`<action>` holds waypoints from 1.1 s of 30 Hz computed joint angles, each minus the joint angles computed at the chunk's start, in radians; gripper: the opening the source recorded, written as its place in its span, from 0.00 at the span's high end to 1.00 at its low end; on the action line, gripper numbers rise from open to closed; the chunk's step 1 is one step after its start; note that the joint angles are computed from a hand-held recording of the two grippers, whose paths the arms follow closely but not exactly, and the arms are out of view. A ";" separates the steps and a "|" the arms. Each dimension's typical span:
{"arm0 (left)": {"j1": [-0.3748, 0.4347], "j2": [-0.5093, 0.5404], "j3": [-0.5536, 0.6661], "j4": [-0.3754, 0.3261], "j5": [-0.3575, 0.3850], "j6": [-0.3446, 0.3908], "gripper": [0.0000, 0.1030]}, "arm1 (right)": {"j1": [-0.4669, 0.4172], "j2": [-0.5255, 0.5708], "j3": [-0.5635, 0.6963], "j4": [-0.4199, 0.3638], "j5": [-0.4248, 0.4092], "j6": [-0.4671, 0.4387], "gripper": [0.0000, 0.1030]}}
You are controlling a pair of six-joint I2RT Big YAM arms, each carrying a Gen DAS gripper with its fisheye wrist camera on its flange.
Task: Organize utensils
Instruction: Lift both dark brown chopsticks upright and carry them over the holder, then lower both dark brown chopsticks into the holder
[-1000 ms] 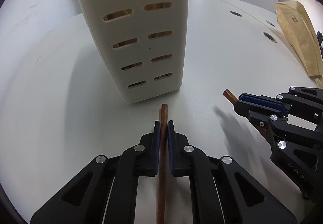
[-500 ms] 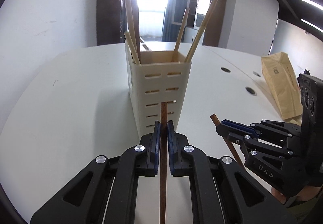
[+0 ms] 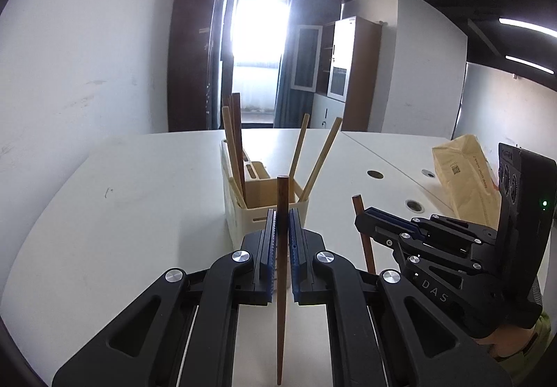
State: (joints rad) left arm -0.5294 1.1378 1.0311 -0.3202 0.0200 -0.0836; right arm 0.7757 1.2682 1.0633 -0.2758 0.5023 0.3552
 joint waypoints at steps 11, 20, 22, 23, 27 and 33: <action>-0.006 -0.015 0.057 0.026 -0.010 0.017 0.94 | 0.005 -0.001 0.073 0.022 0.035 -0.064 0.93; -0.025 -0.022 0.100 0.078 -0.030 0.024 0.94 | -0.007 -0.009 0.116 0.062 0.034 -0.135 0.93; -0.027 -0.027 0.099 0.101 -0.042 0.025 0.94 | -0.012 -0.012 0.116 0.084 0.035 -0.147 0.93; -0.024 -0.027 0.100 0.108 -0.041 0.018 0.94 | -0.014 -0.015 0.113 0.098 0.038 -0.155 0.93; -0.020 -0.028 0.099 0.145 -0.033 0.003 0.94 | -0.020 -0.022 0.113 0.142 0.025 -0.175 0.93; -0.019 -0.025 0.094 0.215 -0.050 0.007 0.94 | -0.047 -0.022 0.109 0.207 -0.003 -0.198 0.93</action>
State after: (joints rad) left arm -0.5482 1.1133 1.1250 -0.1056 -0.0295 -0.0767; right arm 0.7289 1.2465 1.1726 -0.0691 0.4989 0.1569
